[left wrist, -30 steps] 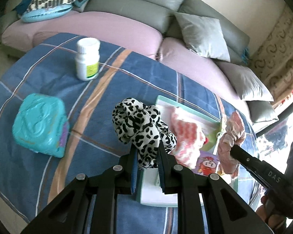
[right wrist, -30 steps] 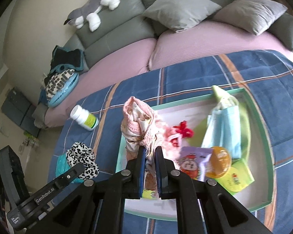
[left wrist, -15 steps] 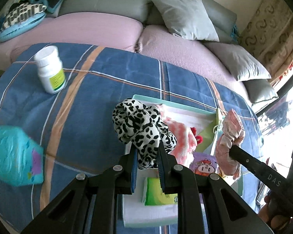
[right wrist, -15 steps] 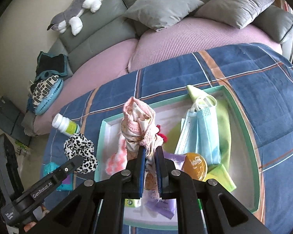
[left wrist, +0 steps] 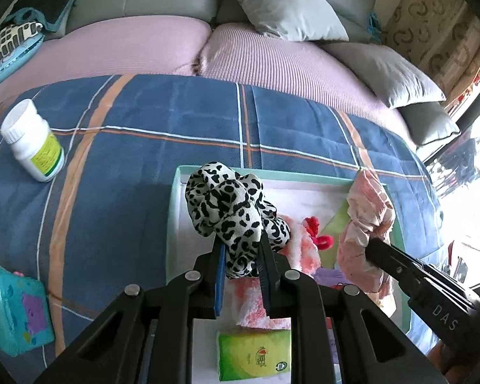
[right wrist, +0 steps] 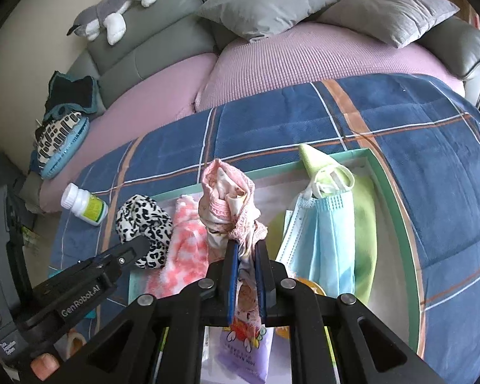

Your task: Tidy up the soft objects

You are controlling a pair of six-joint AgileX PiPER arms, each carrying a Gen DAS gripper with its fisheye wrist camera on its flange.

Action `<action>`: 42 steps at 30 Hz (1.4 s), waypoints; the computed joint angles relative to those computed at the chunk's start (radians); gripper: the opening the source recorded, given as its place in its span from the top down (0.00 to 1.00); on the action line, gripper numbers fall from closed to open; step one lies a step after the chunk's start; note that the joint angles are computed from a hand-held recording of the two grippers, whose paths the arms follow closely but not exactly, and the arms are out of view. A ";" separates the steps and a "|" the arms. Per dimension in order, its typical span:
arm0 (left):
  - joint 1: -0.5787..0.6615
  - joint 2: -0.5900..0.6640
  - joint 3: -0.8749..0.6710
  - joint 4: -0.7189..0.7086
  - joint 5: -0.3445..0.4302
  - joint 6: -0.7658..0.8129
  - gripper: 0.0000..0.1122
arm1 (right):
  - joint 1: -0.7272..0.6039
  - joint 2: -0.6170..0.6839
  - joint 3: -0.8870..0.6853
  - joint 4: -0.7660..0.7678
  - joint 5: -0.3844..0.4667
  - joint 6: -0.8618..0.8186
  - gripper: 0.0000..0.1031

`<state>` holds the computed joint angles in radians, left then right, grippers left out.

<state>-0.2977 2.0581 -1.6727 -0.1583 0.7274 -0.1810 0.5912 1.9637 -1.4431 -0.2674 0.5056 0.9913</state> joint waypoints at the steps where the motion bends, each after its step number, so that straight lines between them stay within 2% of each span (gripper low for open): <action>1: -0.001 0.011 -0.012 0.002 0.007 -0.002 0.83 | -0.003 0.015 -0.016 0.008 0.010 -0.015 0.89; 8: -0.004 0.052 -0.052 0.003 0.039 0.003 0.80 | 0.002 0.087 -0.095 0.038 0.088 -0.078 0.87; 9: -0.005 0.054 -0.055 0.009 0.043 -0.001 0.77 | 0.002 0.089 -0.096 0.037 0.091 -0.080 0.87; 12: 0.001 0.045 -0.040 -0.001 0.046 0.002 0.59 | 0.008 0.091 -0.104 0.033 0.109 -0.085 0.86; 14: 0.010 0.029 -0.019 -0.025 0.041 0.018 0.56 | 0.016 0.088 -0.110 0.006 0.132 -0.065 0.78; 16: 0.011 0.011 -0.005 -0.019 0.037 0.014 0.54 | 0.025 0.078 -0.111 -0.022 0.147 -0.043 0.58; 19: 0.012 -0.028 0.029 -0.012 0.027 0.005 0.49 | 0.036 0.058 -0.101 -0.033 0.155 -0.037 0.57; 23: 0.004 -0.076 0.059 0.069 0.041 -0.084 0.44 | 0.073 0.032 -0.092 -0.095 0.201 0.002 0.57; 24: 0.003 -0.094 0.077 0.085 0.036 -0.099 0.43 | 0.082 0.027 -0.089 -0.109 0.212 0.012 0.55; 28: -0.006 -0.165 0.159 0.183 0.014 -0.177 0.35 | 0.136 0.009 -0.080 -0.187 0.273 0.069 0.34; 29: -0.009 -0.181 0.179 0.209 0.008 -0.201 0.34 | 0.146 0.004 -0.074 -0.196 0.279 0.080 0.33; 31: -0.015 -0.210 0.220 0.270 -0.004 -0.261 0.25 | 0.164 -0.005 -0.059 -0.205 0.287 0.091 0.30; 35: -0.022 -0.278 0.320 0.380 -0.033 -0.366 0.24 | 0.198 -0.015 -0.035 -0.220 0.302 0.115 0.26; 38: -0.025 -0.320 0.384 0.417 -0.049 -0.401 0.15 | 0.225 -0.020 -0.014 -0.230 0.307 0.147 0.19; 42: -0.030 -0.372 0.460 0.465 -0.056 -0.442 0.15 | 0.255 -0.016 0.001 -0.239 0.316 0.183 0.17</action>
<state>-0.3273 1.6858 -1.2122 0.3072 0.6713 -0.6231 0.8458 1.9477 -1.4420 -0.5063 0.8218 1.1738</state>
